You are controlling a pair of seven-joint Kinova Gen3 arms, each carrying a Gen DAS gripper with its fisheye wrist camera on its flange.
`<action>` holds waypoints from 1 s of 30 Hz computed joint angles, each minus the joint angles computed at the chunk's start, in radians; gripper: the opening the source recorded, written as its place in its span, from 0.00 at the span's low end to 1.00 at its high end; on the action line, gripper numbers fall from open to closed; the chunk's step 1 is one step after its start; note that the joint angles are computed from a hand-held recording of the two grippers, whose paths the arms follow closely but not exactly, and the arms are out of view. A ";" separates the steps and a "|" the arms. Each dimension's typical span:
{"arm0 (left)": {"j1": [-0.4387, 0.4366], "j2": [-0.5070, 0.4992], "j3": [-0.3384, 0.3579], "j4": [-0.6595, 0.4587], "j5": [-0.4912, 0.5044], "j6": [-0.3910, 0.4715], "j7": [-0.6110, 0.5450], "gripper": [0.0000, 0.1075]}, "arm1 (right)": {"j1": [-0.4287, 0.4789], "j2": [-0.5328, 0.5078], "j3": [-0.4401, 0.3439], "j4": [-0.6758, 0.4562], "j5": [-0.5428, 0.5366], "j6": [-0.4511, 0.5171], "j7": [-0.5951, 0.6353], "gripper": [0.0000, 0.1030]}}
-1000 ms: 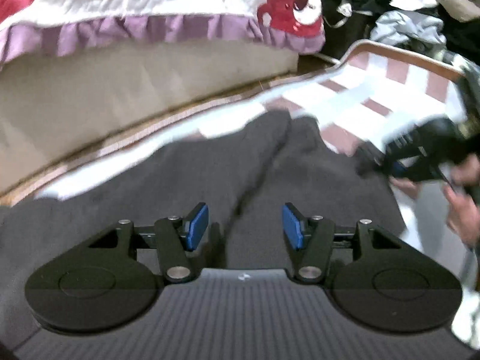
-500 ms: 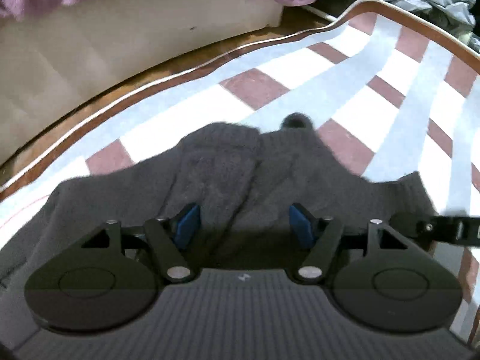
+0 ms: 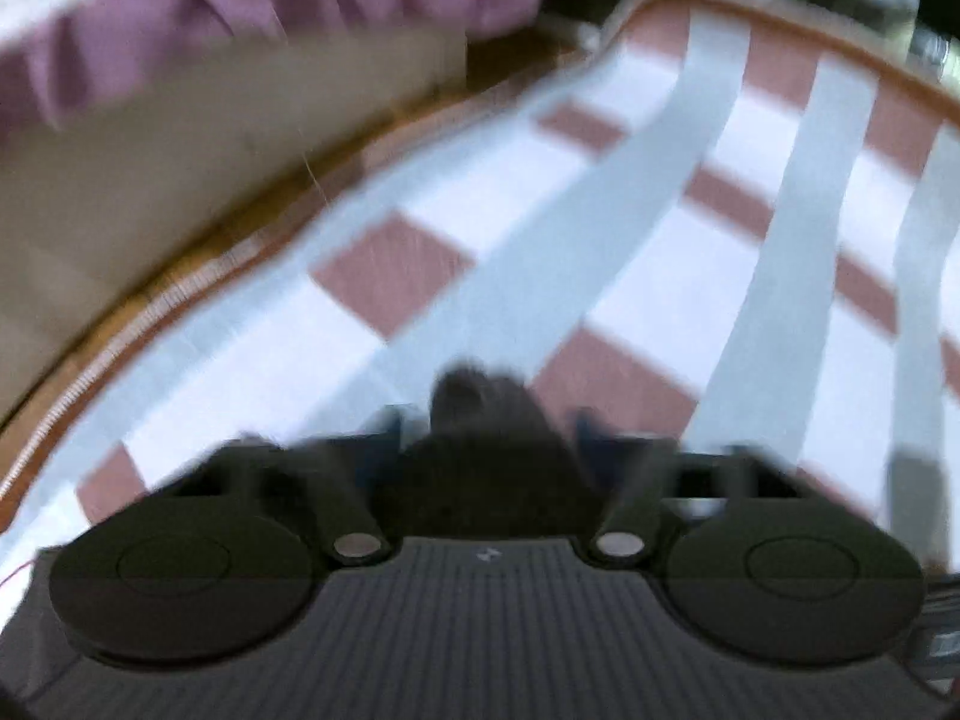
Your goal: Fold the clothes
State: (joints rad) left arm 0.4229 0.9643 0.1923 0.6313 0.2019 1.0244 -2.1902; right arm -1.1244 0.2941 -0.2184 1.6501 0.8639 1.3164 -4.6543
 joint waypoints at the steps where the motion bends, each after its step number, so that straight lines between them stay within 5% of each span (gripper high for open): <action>1: -0.014 -0.009 0.019 0.030 0.009 -0.027 -0.041 0.07 | 0.001 0.002 -0.002 -0.007 -0.003 0.005 0.018 0.37; 6: -0.167 -0.062 0.206 0.199 0.183 -0.231 -0.239 0.07 | -0.049 0.037 0.029 -0.085 0.030 0.119 0.152 0.19; 10: -0.120 -0.053 0.124 0.203 0.156 -0.248 -0.228 0.12 | 0.024 0.084 -0.057 -0.176 0.025 0.211 0.290 0.18; 12: -0.145 -0.076 0.120 0.230 0.192 -0.229 -0.229 0.29 | 0.002 0.073 -0.015 -0.161 -0.007 0.173 0.281 0.19; 15: -0.249 -0.146 0.178 0.347 0.314 -0.255 -0.315 0.38 | -0.042 0.036 0.038 -0.081 0.018 0.083 0.174 0.29; 18: -0.278 -0.249 0.095 0.473 0.402 -0.292 -0.335 0.38 | -0.058 0.024 0.054 -0.038 0.042 0.031 0.091 0.50; 21: -0.264 -0.346 -0.024 0.571 0.400 -0.321 -0.293 0.41 | -0.015 0.039 0.019 -0.057 0.026 0.016 0.125 0.52; 22: -0.252 -0.370 -0.071 0.600 0.381 -0.334 -0.252 0.42 | -0.017 0.048 0.021 -0.065 0.029 0.021 0.139 0.48; 24: -0.232 -0.394 -0.158 0.640 0.345 -0.334 -0.171 0.43 | -0.018 0.064 0.026 -0.081 0.046 0.025 0.197 0.17; 27: -0.248 -0.407 -0.221 0.686 0.259 -0.318 -0.050 0.43 | -0.045 0.099 0.047 -0.134 0.094 0.083 0.284 0.13; 30: -0.313 -0.405 -0.209 0.699 0.191 -0.265 0.039 0.44 | -0.092 0.122 0.077 -0.168 0.206 0.131 0.370 0.13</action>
